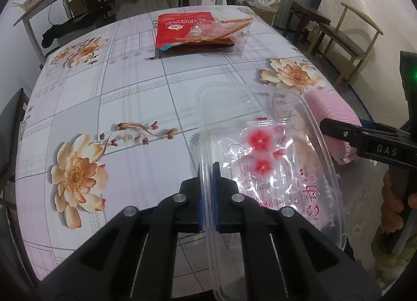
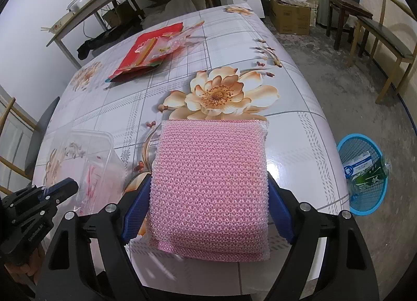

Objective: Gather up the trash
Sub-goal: 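Lift the clear tray with the left tool while the right tool holds the pink sponge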

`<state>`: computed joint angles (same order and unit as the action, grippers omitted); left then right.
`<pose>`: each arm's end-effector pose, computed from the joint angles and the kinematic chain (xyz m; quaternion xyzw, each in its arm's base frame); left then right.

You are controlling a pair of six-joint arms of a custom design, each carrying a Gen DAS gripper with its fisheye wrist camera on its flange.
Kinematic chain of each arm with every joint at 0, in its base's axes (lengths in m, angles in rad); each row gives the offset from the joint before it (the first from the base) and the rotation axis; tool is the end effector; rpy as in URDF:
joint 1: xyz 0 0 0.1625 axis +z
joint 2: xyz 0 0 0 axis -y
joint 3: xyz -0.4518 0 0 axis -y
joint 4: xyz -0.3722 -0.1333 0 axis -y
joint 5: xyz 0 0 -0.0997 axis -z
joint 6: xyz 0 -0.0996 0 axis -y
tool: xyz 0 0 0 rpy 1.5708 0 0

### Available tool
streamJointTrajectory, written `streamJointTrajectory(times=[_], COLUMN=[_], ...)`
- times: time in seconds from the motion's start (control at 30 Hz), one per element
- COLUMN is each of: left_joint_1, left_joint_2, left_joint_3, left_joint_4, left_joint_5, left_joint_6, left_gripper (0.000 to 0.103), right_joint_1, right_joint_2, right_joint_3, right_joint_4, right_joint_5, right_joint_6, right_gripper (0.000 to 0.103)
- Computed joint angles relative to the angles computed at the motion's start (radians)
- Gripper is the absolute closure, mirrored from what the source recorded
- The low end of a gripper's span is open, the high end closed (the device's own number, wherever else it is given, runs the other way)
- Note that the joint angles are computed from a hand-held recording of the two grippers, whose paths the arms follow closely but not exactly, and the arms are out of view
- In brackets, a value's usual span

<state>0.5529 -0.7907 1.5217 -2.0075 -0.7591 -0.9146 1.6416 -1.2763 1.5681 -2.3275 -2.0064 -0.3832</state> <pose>-0.4626 -0.5270 0.1407 0.1047 0.9046 -0.2447 0.3328 0.1347 -0.6092 0.4518 0.1653 -0.9369 0.1895 0.2427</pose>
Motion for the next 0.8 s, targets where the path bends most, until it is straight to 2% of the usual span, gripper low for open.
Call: streamJointTrajectory(times=[0.8], left_joint_1=[-0.017], left_joint_2=[-0.009], left_joint_3=[0.008], left_joint_4=[-0.032], left_joint_5=[0.031], left_joint_6=[0.001], left_gripper=[0.101], right_joint_1=[0.005], right_joint_2=[-0.005], right_joint_3=[-0.005], right_joint_4=[-0.002], right_joint_5=[0.000], right_joint_6=[0.000], right_gripper=[0.024])
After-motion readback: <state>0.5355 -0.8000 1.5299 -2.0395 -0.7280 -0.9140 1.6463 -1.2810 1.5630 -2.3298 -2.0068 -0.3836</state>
